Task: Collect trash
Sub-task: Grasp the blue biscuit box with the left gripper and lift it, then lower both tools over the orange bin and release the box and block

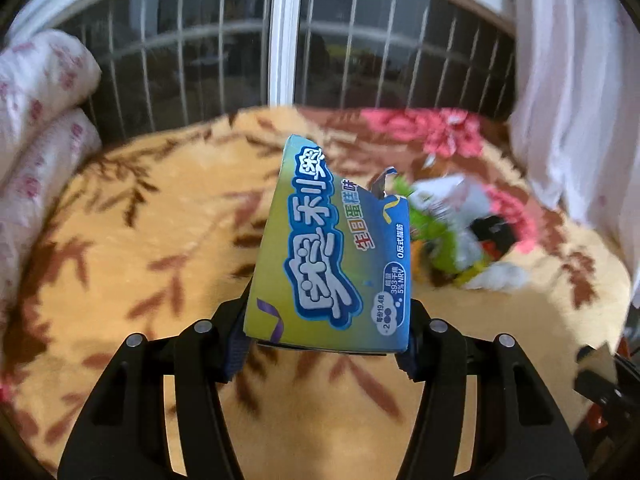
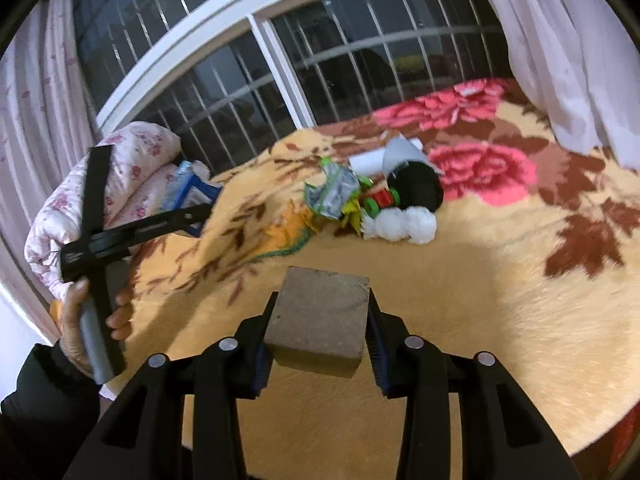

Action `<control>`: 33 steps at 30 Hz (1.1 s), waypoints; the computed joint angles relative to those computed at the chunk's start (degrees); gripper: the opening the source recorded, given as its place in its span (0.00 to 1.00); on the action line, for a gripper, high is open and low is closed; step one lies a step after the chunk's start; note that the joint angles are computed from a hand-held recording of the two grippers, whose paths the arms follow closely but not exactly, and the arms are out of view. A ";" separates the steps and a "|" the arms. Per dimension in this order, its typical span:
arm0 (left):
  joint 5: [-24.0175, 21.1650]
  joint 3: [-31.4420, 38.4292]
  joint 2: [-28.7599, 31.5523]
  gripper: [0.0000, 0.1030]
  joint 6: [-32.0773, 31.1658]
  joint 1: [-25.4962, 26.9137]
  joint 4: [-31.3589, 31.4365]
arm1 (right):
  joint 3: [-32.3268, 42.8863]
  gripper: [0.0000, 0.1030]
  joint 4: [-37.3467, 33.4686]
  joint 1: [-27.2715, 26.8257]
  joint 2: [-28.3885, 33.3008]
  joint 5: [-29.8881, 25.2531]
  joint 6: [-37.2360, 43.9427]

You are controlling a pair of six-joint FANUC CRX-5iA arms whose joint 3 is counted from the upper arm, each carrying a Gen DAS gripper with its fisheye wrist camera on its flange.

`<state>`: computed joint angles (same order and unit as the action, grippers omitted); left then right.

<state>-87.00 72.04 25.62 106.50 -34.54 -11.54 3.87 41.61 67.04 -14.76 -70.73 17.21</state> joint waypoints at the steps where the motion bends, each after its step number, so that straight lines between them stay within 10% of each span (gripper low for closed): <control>1: 0.91 -1.88 -2.29 0.54 0.00 -1.16 -1.15 | 0.13 0.38 1.10 1.33 -0.29 -0.74 -0.13; 21: 1.56 -37.59 -24.11 0.55 4.68 -24.30 -6.24 | -3.53 0.38 -2.51 28.44 -7.87 -20.45 -1.31; 33: -0.52 -46.67 -19.84 0.55 -0.58 -20.25 4.04 | -10.71 0.38 -19.33 22.50 -8.12 -16.58 4.68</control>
